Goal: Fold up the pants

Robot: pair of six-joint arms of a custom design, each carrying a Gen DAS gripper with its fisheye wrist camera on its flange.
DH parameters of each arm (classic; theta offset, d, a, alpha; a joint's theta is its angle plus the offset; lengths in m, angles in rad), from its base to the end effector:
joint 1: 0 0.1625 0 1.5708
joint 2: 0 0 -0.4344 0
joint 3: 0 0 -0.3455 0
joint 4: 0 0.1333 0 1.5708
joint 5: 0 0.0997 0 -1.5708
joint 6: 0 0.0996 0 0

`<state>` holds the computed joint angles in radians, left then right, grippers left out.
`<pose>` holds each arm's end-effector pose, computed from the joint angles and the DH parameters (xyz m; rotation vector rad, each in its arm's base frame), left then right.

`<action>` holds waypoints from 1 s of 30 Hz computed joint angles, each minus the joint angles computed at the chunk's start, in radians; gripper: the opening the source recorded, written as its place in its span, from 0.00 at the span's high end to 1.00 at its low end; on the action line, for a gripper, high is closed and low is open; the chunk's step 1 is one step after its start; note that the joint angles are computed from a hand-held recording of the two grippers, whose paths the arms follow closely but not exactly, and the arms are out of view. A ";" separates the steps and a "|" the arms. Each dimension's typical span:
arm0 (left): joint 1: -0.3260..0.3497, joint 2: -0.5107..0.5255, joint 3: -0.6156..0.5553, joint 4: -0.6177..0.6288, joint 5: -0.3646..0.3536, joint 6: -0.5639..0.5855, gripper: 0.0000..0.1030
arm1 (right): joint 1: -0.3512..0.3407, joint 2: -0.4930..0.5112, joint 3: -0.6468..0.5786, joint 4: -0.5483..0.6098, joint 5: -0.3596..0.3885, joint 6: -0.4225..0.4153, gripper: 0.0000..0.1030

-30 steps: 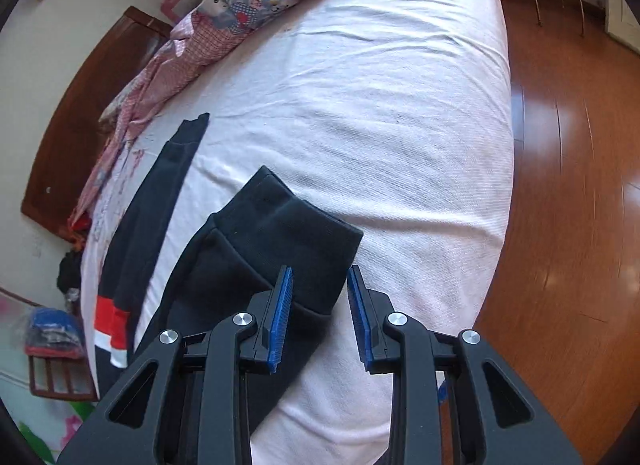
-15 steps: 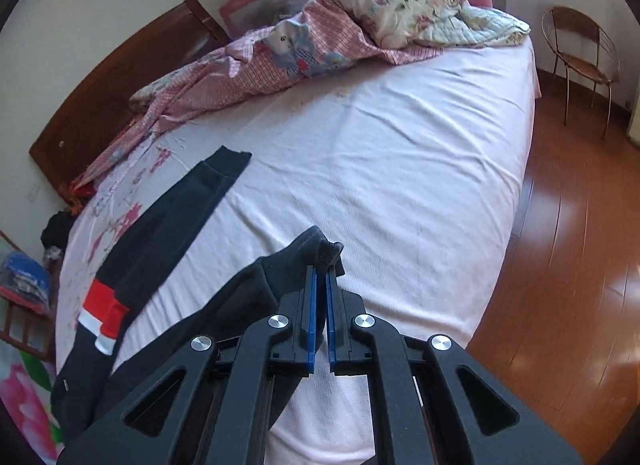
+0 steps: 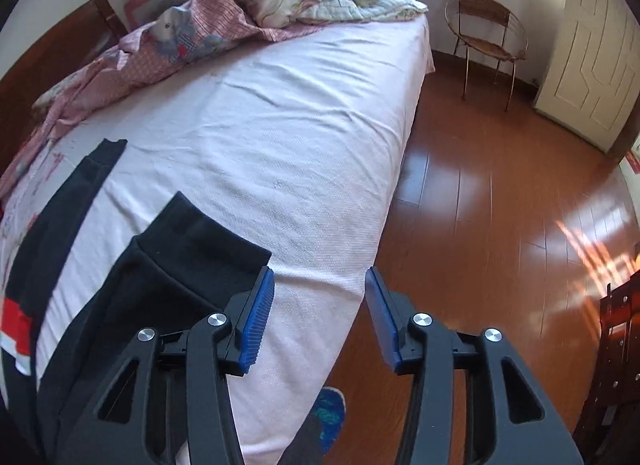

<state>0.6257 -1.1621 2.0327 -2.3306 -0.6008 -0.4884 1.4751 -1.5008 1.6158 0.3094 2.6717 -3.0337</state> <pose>-0.2695 -0.4605 0.2299 0.5740 2.1789 -0.6855 0.0086 -0.3762 0.4468 -0.8830 -1.7003 1.1564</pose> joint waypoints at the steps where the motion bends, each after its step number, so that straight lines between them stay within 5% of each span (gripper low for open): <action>1: 0.013 -0.009 -0.001 -0.008 0.019 0.011 0.02 | 0.040 0.027 -0.011 0.022 -0.014 -0.023 0.55; 3: 0.052 -0.024 -0.013 -0.039 0.075 0.047 0.02 | 0.117 0.095 -0.036 0.051 -0.030 -0.036 0.55; 5: 0.101 -0.025 -0.028 -0.181 0.091 0.192 0.02 | 0.168 0.164 -0.069 0.102 -0.128 -0.033 0.54; 8: 0.207 -0.017 -0.133 -0.302 -0.047 0.384 0.02 | 0.236 0.302 -0.159 0.175 -0.215 -0.004 0.54; 11: 0.315 0.006 -0.276 -0.270 -0.244 0.444 0.02 | 0.284 0.429 -0.267 0.251 -0.309 0.033 0.54; 15: 0.470 0.091 -0.504 -0.151 -0.511 0.425 0.03 | 0.349 0.592 -0.425 0.333 -0.345 0.005 0.55; 22: 0.629 0.286 -0.833 0.111 -0.739 0.294 0.11 | 0.393 0.757 -0.643 0.465 -0.350 -0.032 0.55; 28: 0.705 0.374 -0.931 0.139 -0.978 0.183 0.12 | 0.382 0.834 -0.765 0.545 -0.358 -0.047 0.55; 30: 0.711 0.398 -0.957 0.150 -0.993 0.156 0.12 | 0.374 0.843 -0.777 0.551 -0.377 -0.046 0.55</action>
